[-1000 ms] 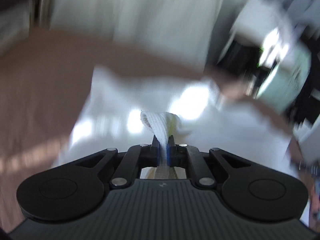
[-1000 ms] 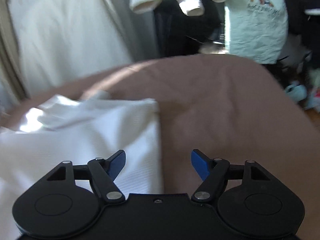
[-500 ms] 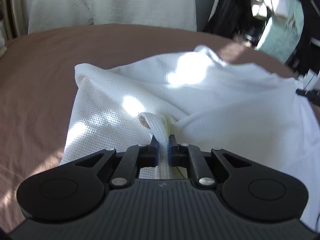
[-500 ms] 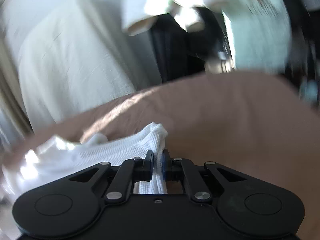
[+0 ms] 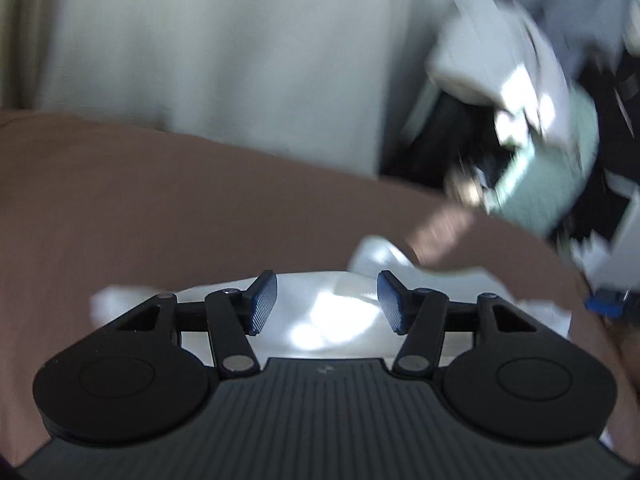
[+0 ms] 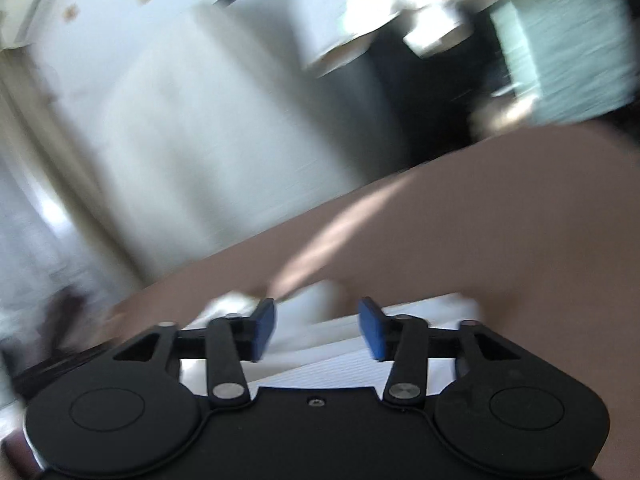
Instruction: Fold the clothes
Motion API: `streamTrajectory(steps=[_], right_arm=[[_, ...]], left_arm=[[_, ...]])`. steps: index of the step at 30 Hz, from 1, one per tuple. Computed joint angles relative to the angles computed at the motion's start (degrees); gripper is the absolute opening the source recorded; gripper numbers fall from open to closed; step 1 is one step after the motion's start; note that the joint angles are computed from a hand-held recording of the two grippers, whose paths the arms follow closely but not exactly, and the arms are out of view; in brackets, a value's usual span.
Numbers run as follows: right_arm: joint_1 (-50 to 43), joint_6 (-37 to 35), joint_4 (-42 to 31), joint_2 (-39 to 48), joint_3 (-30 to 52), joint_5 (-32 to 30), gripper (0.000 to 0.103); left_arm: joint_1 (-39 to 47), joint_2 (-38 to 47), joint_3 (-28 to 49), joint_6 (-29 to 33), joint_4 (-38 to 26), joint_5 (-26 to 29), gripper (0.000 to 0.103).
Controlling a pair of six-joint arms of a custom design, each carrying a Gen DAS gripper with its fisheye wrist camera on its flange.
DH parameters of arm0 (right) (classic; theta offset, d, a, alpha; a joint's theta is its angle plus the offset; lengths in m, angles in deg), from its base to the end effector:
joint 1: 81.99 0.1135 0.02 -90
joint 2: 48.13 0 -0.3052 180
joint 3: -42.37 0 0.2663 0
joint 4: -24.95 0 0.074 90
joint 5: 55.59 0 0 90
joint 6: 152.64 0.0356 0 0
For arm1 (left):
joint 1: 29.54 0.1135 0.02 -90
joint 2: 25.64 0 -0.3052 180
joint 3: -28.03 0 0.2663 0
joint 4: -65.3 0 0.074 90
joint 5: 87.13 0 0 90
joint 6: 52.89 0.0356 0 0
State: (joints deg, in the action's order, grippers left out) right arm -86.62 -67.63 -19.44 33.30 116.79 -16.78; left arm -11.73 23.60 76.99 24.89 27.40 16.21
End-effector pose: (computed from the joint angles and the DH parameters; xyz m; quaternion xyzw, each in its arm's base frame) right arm 0.3002 0.0035 0.3075 -0.1455 0.8507 0.3813 0.3312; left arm 0.1667 0.0449 0.2762 -0.1824 0.8760 -0.0832 0.4386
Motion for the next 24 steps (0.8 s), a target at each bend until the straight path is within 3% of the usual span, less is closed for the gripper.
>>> streamTrajectory(steps=[2, 5, 7, 8, 9, 10, 11, 13, 15, 16, 17, 19, 21, 22, 24], right_arm=[[6.13, 1.05, -1.57, 3.0, 3.65, 5.83, 0.068], [14.34, 1.55, -3.06, 8.93, 9.67, 17.07, 0.072], [18.66, 2.13, -4.89, 12.89, 13.28, 23.82, 0.073], [20.56, 2.26, -5.91, 14.92, 15.0, 26.9, 0.071], [21.74, 0.89, -7.75, 16.98, 16.87, 28.14, 0.056], [22.58, -1.55, -10.85, 19.18, 19.33, 28.25, 0.008], [23.52, -3.56, -11.37, 19.64, 19.97, 29.87, 0.005], [24.83, -4.37, 0.22, 14.11, 13.64, 35.24, 0.005], [24.48, 0.66, 8.35, 12.34, 10.25, 37.18, 0.005], [24.38, 3.44, 9.29, 12.84, 10.22, 39.0, 0.007], [24.78, 4.97, 7.7, 14.09, 11.29, 42.69, 0.009], [25.31, 6.14, 8.8, 11.8, 8.42, 49.91, 0.011], [24.75, 8.84, 16.38, 1.03, -2.06, 54.55, 0.017], [24.02, 9.62, 17.76, -4.33, -5.97, 54.4, 0.022], [19.15, 9.99, 11.25, -16.34, -10.96, 43.39, 0.047]], left_arm=[[-3.96, 10.74, 3.74, 0.67, 3.38, -1.53, 0.055], [-8.45, 23.58, 8.89, 1.46, 6.15, -3.84, 0.069], [-11.12, 30.85, 12.89, 2.53, 4.4, -5.85, 0.06], [-12.69, 32.58, 13.7, 3.5, 4.25, -7.86, 0.033], [-14.13, 33.25, 13.87, 5.2, 5.04, -9.62, 0.007], [-15.65, 32.03, 12.79, 7.54, 7.74, -11.92, 0.008], [-17.37, 30.14, 11.23, 9.89, 11.4, -15.01, 0.007], [-20.84, 26.1, 6.7, 15.21, 21.78, -21.63, 0.007], [-22.24, 27.18, 7.54, 14.77, 22.43, -27.4, 0.015], [-22.69, 28.45, 8.96, 13.63, 20.84, -30.18, 0.022], [-22.78, 28.38, 9.52, 12.37, 19.09, -31.48, 0.04], [-22.17, 25.34, 8.77, 9.76, 15.37, -30.94, 0.043], [-21.12, 20.63, 7.14, 7.95, 11.7, -28.8, 0.051], [-19.91, 15.73, 5.31, 8.02, 9.16, -25.17, 0.055], [-15.94, 4.12, 2.46, 7.65, -0.93, -18.05, 0.062]])
